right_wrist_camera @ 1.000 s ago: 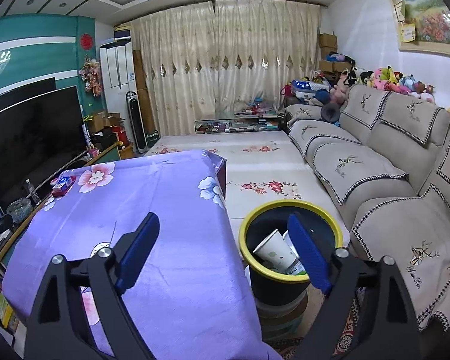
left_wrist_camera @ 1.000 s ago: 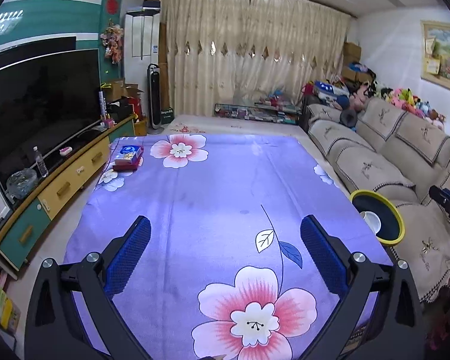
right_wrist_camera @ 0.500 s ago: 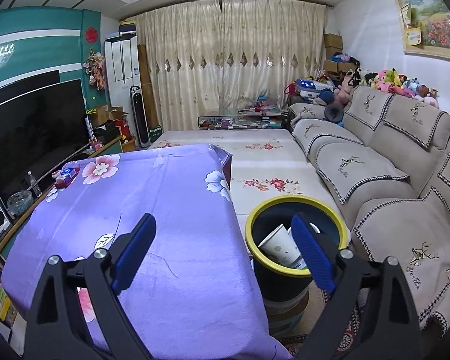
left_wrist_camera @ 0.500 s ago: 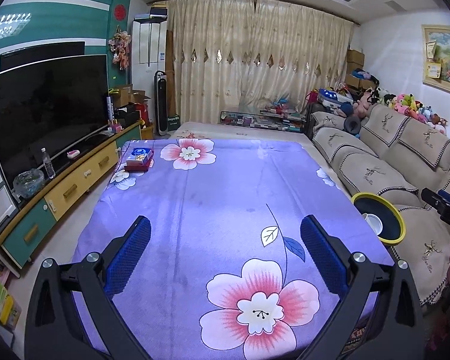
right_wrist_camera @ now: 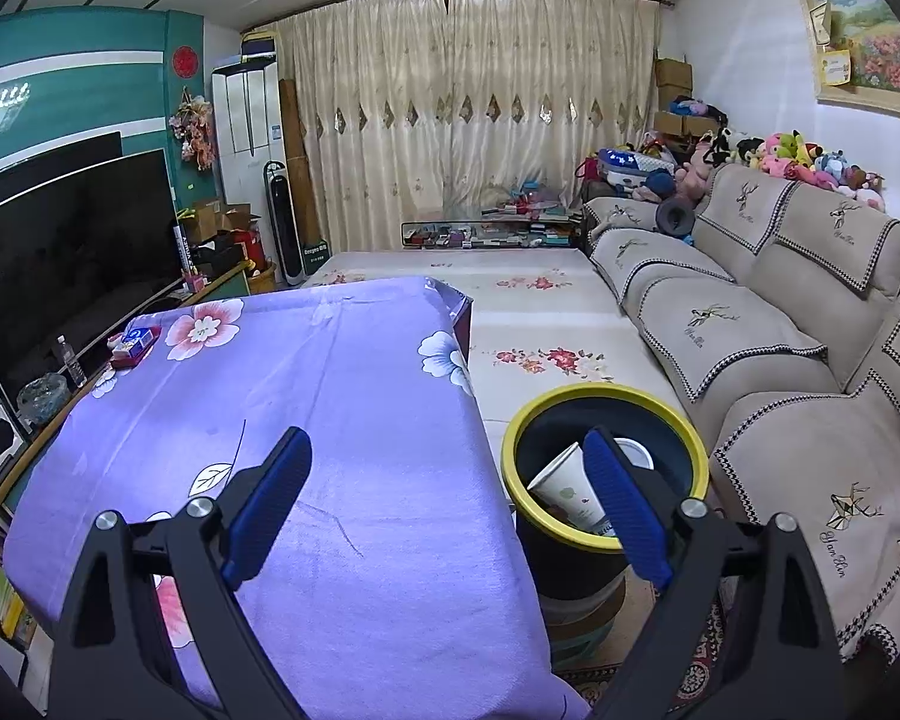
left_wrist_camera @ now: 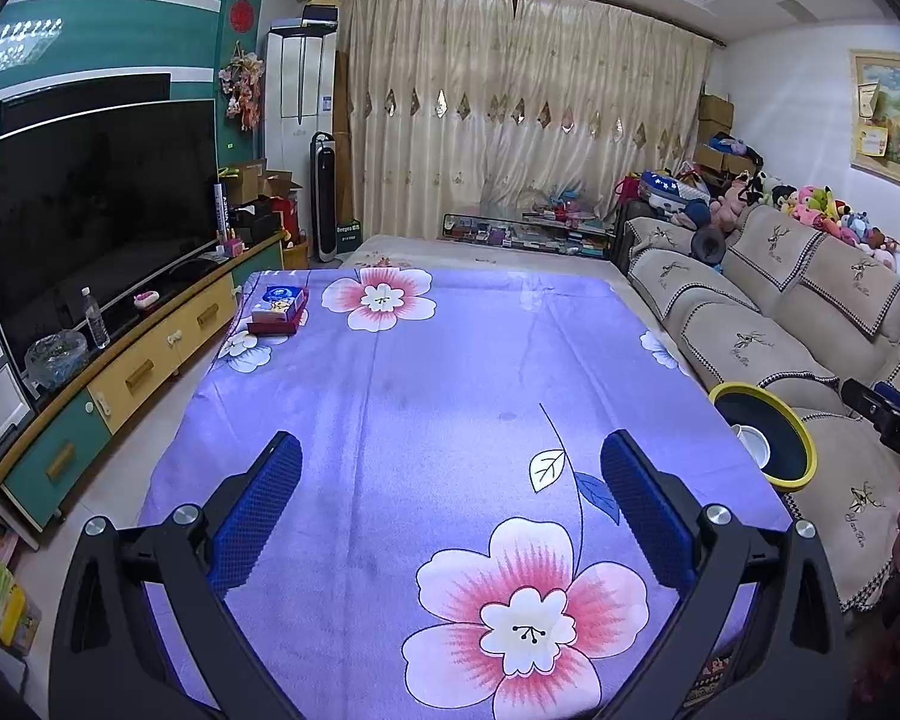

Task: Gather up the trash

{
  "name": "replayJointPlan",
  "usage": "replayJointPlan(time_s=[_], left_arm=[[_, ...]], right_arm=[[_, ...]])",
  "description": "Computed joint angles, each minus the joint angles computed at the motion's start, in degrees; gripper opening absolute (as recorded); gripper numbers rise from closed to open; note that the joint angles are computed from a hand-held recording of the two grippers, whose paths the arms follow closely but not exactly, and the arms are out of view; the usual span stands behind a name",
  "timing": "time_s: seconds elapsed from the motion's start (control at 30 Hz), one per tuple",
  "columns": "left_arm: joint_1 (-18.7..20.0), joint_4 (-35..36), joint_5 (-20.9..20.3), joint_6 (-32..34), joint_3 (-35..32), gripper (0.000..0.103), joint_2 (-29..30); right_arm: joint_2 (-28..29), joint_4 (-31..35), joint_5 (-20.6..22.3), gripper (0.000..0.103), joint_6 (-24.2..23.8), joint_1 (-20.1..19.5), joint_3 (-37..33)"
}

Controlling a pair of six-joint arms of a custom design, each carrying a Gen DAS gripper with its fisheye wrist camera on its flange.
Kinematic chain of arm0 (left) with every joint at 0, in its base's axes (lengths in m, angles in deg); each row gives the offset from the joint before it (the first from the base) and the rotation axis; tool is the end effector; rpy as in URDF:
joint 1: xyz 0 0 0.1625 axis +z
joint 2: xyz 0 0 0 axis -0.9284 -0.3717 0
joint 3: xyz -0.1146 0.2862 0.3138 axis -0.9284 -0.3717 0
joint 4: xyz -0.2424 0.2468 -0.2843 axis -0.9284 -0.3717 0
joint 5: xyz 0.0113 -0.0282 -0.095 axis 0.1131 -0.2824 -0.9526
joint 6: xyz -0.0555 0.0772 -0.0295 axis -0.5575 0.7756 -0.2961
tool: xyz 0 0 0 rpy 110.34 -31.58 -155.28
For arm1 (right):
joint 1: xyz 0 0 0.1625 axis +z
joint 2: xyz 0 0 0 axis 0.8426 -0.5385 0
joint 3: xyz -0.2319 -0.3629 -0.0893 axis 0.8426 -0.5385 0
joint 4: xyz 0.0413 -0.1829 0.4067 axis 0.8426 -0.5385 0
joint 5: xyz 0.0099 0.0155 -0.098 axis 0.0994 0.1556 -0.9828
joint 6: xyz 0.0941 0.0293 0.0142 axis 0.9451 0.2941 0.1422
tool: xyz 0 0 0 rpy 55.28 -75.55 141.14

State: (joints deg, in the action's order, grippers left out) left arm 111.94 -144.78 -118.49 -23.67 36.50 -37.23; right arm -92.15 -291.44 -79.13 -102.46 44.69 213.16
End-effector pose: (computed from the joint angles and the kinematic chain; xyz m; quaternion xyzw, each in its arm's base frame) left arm -0.2160 -0.4943 0.3274 0.2568 0.8349 -0.4120 0.2593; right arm 0.1650 -0.4353 0.3407 0.1056 -0.7888 0.4848 0.3627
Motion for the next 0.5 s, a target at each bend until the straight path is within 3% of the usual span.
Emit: replayJointPlan(time_s=[0.5], left_arm=[[0.3,-0.7,0.0,-0.1,0.1,0.098,0.9]], right_arm=[[-0.1,0.4,0.5,0.089,0.3,-0.3,0.0]])
